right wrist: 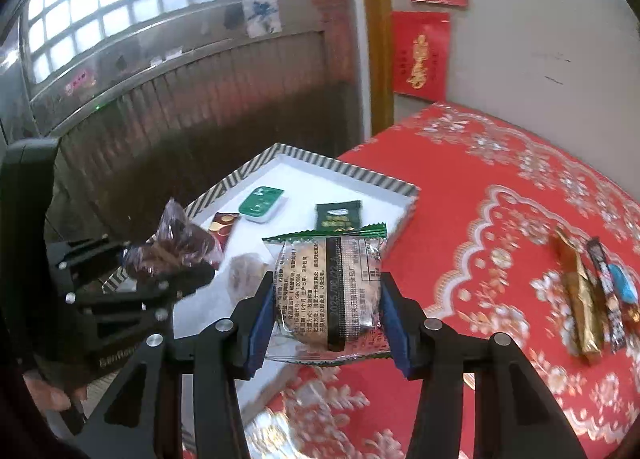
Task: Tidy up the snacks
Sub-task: 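Carry the date bag and biscuit packet into the white box and release both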
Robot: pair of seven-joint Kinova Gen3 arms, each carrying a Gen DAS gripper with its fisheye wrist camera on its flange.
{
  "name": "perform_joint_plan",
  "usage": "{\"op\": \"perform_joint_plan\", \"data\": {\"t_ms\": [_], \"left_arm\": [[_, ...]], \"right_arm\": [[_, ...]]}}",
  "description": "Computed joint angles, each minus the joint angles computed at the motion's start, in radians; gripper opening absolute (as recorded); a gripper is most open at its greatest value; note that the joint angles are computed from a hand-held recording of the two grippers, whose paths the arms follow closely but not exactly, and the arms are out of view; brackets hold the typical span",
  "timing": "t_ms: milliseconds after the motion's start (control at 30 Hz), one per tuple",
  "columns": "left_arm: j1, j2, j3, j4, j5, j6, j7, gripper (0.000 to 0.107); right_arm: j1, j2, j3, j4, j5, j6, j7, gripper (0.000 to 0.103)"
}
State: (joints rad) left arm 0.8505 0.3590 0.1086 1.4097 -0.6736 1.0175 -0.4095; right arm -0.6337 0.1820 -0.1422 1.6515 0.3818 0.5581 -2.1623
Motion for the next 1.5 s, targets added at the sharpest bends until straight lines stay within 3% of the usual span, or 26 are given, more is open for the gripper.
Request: {"op": "perform_joint_plan", "data": {"t_ms": [533,1200,1333,1433,1500], "left_arm": [[-0.053,-0.014,0.006,0.069,0.057,-0.054,-0.006,0.040],[-0.070,0.016,-0.006,0.055,0.113,-0.070,-0.043,0.040],[-0.075,0.022,-0.010,0.049,0.125,-0.062,-0.046,0.040],[-0.072,0.026,-0.016,0.049,0.127,-0.063,-0.036,0.041],[-0.080,0.024,-0.017,0.053,0.137,-0.074,-0.031,0.048]], "right_arm": [[-0.033,0.235,0.039,-0.280,-0.105,0.137,0.144,0.050],[-0.054,0.358,0.069,-0.456,-0.146,0.247,0.202,0.050],[-0.032,0.356,0.058,-0.441,-0.178,0.218,0.224,0.054],[-0.013,0.340,0.053,-0.412,-0.209,0.185,0.226,0.063],[-0.004,0.315,0.050,-0.380,-0.225,0.159,0.223,0.063]]}}
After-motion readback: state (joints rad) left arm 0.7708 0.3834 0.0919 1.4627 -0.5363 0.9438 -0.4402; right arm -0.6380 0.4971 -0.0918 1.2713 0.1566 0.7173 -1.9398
